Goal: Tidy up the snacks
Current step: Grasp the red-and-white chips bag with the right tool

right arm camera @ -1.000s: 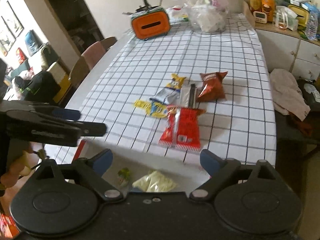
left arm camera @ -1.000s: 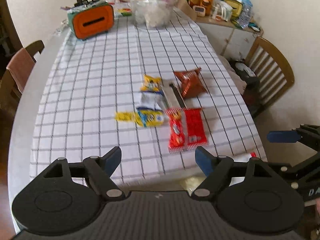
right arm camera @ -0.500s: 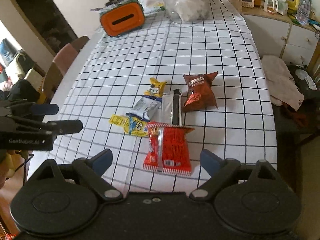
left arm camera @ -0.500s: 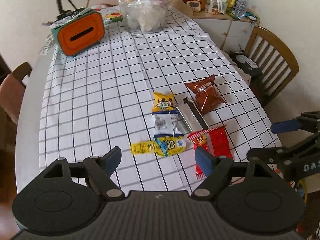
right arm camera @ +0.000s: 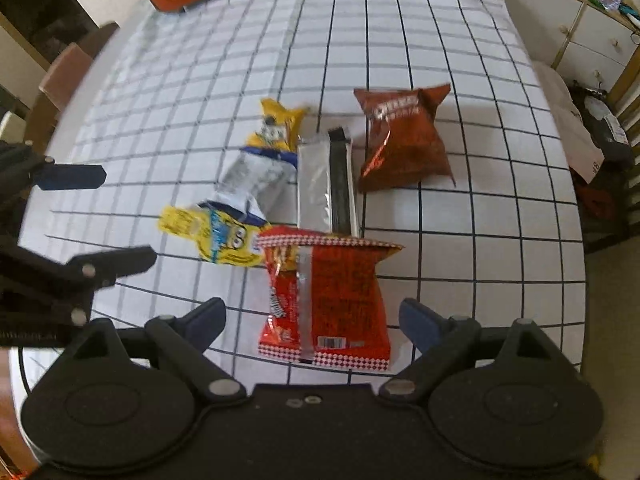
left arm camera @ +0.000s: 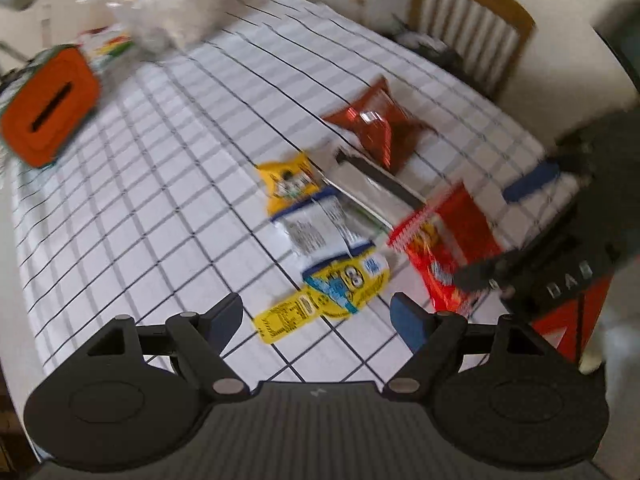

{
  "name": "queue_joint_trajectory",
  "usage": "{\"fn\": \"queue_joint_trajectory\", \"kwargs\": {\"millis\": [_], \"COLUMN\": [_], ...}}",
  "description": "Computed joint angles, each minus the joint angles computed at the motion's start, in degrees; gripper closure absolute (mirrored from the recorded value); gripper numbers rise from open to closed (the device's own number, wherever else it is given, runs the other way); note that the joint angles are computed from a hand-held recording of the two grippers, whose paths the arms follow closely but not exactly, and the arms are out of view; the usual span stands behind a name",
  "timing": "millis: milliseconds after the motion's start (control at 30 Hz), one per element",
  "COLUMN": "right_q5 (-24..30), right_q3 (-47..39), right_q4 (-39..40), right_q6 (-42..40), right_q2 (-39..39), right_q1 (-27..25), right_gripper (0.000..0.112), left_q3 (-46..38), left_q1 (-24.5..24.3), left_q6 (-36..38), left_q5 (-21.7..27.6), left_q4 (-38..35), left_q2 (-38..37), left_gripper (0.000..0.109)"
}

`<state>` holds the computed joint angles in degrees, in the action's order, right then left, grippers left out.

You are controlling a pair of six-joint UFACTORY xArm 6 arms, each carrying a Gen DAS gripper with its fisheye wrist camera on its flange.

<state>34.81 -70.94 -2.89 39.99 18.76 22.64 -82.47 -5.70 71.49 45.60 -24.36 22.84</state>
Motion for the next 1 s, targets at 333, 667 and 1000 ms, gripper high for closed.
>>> {"fn": "queue_joint_trajectory", "kwargs": {"millis": [333,667,1000], "right_q5": [4.75,6.94,1.84], "right_q3": [-6.92,-9.16,-1.92], "right_q4": [-0.61,-0.37,0.42], "right_q6": [-0.01,-0.41,-0.40], "right_q2": [6.84,9.40,4.97], "right_q1": [-0.13,-0.17,-1.14], "right_gripper": [0.020,0.031,0.043], "left_q3": [-3.58,-5.35,-6.06], "left_q1": [-1.03,-2.24,-3.01], "left_q6": [8.20,12.91,12.51], "left_q5": [1.67,1.97,0.60], "left_q4": [0.57,-0.10,-2.59], "left_q2": [5.93,9.03,10.50], "left_gripper": [0.028,0.028,0.046]}}
